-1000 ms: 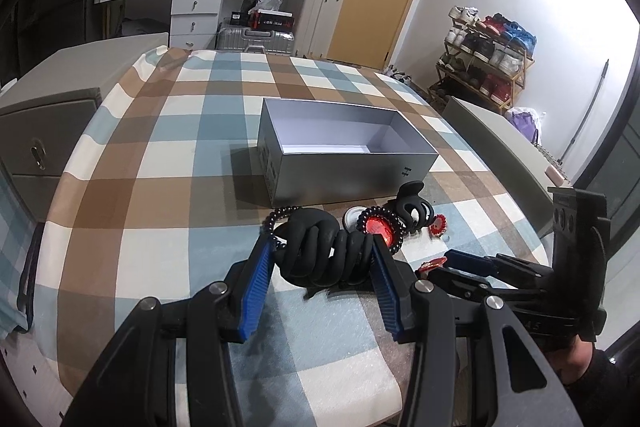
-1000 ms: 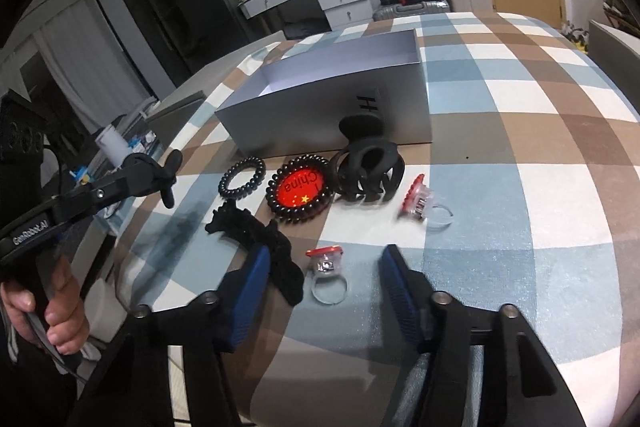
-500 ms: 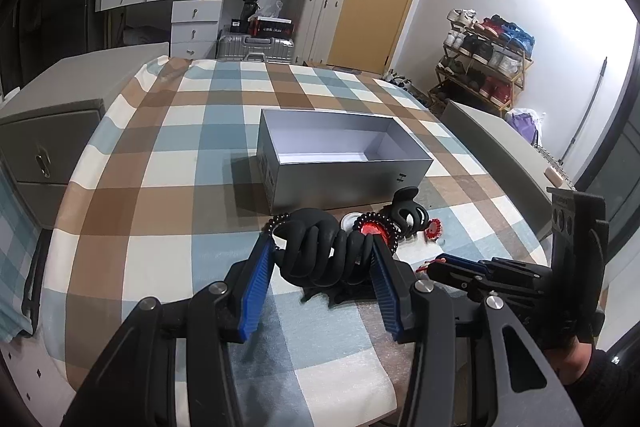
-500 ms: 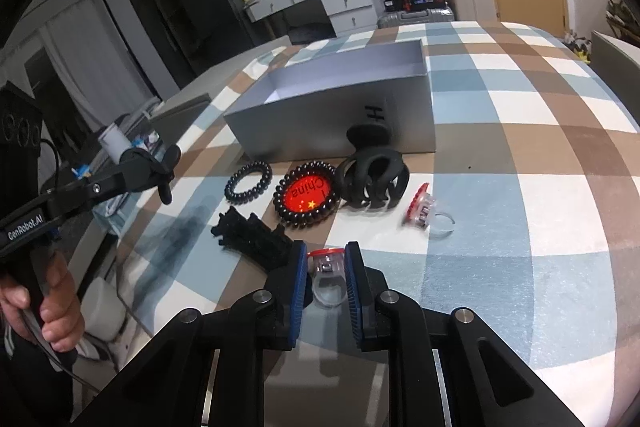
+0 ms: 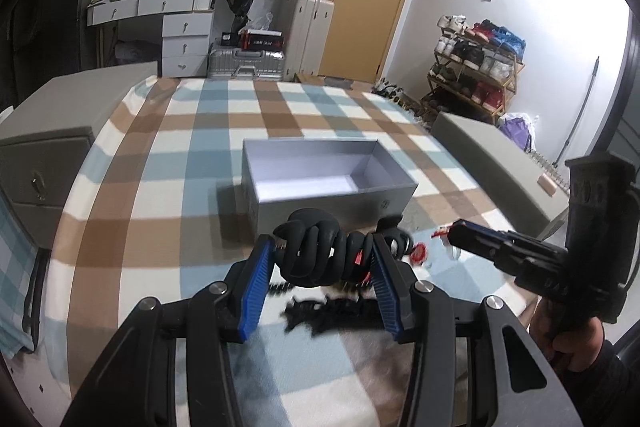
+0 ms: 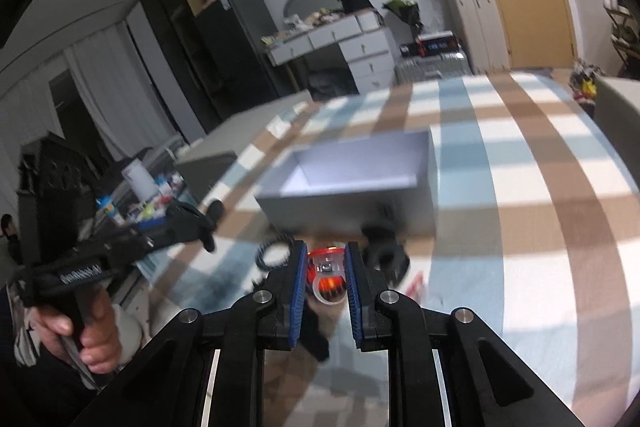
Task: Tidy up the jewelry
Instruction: 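Carry both items into the silver box and open both tools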
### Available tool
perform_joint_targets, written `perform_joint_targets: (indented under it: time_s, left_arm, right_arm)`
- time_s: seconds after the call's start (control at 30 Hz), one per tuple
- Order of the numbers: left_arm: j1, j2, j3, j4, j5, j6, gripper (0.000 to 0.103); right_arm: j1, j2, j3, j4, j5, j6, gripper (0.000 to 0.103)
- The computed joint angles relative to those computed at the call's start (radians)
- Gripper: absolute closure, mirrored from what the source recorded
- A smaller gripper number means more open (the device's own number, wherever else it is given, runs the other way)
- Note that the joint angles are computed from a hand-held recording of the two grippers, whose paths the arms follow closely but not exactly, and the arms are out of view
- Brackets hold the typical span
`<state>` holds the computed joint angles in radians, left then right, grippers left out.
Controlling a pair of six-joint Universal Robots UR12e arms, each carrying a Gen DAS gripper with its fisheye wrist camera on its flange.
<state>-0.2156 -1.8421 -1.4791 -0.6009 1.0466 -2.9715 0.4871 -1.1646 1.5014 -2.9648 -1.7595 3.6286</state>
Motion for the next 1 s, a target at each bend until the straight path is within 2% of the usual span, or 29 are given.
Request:
perform_joint_targets:
  time_s: [0.2, 0.4, 0.5, 0.7, 0.77, 0.9, 1.0]
  left_arm:
    - [-0.007, -0.033, 0.049, 0.021, -0.018, 0.005, 0.061]
    - [-0.017, -0.082, 0.120, -0.009, -0.024, 0.007, 0.061]
    - [-0.025, -0.105, 0.153, -0.031, -0.020, 0.018, 0.061]
    - [-0.039, -0.151, 0.221, -0.110, -0.016, 0.038, 0.061]
    - [-0.046, -0.163, 0.239, -0.137, 0.007, 0.046, 0.061]
    - [-0.048, -0.181, 0.263, -0.178, 0.001, 0.040, 0.061]
    - [-0.050, -0.191, 0.278, -0.203, 0.002, 0.034, 0.061]
  right_arm:
    - [-0.038, 0.012, -0.043, -0.047, 0.097, -0.027, 0.085]
    - [-0.088, 0.034, -0.090, -0.049, 0.205, -0.003, 0.085]
    - [-0.113, 0.050, -0.119, -0.019, 0.260, 0.008, 0.085]
    - [-0.144, 0.083, -0.174, 0.076, 0.303, 0.016, 0.085]
    - [-0.148, 0.097, -0.198, 0.132, 0.307, 0.011, 0.085]
    - [-0.156, 0.118, -0.221, 0.164, 0.348, 0.008, 0.085]
    - [-0.158, 0.132, -0.242, 0.204, 0.351, -0.001, 0.085]
